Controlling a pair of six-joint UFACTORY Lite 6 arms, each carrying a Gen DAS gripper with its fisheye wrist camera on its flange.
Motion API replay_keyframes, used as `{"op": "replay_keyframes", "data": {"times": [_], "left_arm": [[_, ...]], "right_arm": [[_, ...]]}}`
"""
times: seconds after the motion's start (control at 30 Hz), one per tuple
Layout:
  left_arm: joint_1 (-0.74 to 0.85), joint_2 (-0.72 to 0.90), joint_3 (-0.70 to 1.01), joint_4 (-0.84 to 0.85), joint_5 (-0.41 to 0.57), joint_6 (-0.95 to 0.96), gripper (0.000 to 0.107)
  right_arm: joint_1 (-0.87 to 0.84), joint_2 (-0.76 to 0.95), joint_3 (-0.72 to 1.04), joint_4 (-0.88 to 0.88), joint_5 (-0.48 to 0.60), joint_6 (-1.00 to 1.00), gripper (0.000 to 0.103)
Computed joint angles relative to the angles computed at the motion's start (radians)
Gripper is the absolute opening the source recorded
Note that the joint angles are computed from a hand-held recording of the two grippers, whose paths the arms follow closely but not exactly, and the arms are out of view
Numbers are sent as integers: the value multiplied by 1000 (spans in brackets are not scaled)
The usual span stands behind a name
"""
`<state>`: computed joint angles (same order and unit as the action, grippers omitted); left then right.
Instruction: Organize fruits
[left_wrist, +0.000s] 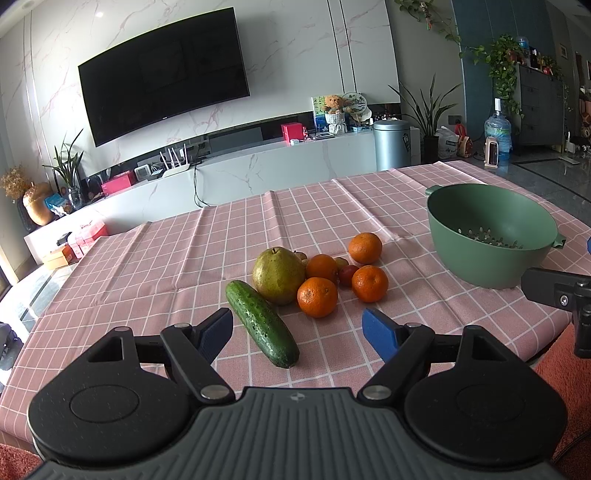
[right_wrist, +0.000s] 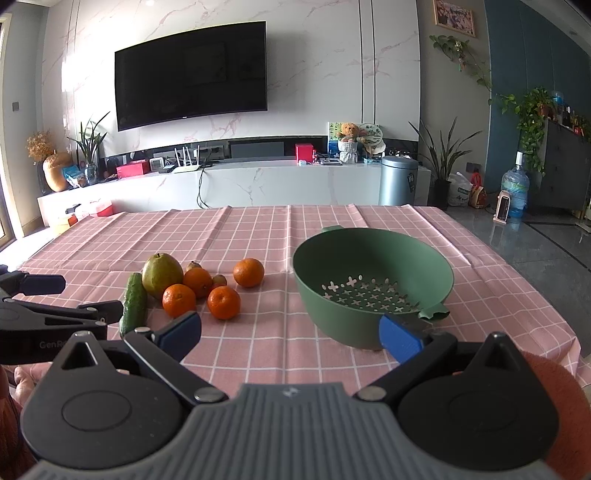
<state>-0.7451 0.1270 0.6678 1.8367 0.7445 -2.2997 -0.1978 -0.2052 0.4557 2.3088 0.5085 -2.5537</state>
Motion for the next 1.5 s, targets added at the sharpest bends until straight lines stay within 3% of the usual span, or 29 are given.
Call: {"op": "replay_keyframes", "data": {"times": [1.03,1.13,1.4,1.5], "left_arm": [[-4,-3,-3,-1,-7,-3,93],[5,-18,-6,27,-45,-16,91],[124,-100,-6,132,-259,-73,85],[169,-76,56,-22,-320,77,82]], "right_arm": [[0,0,1,-4,-6,2,99],[-2,4,11,-32,-21,23,99],[40,71,104,-244,-61,217,98],[58,115,151,-279,-63,254,98]]}}
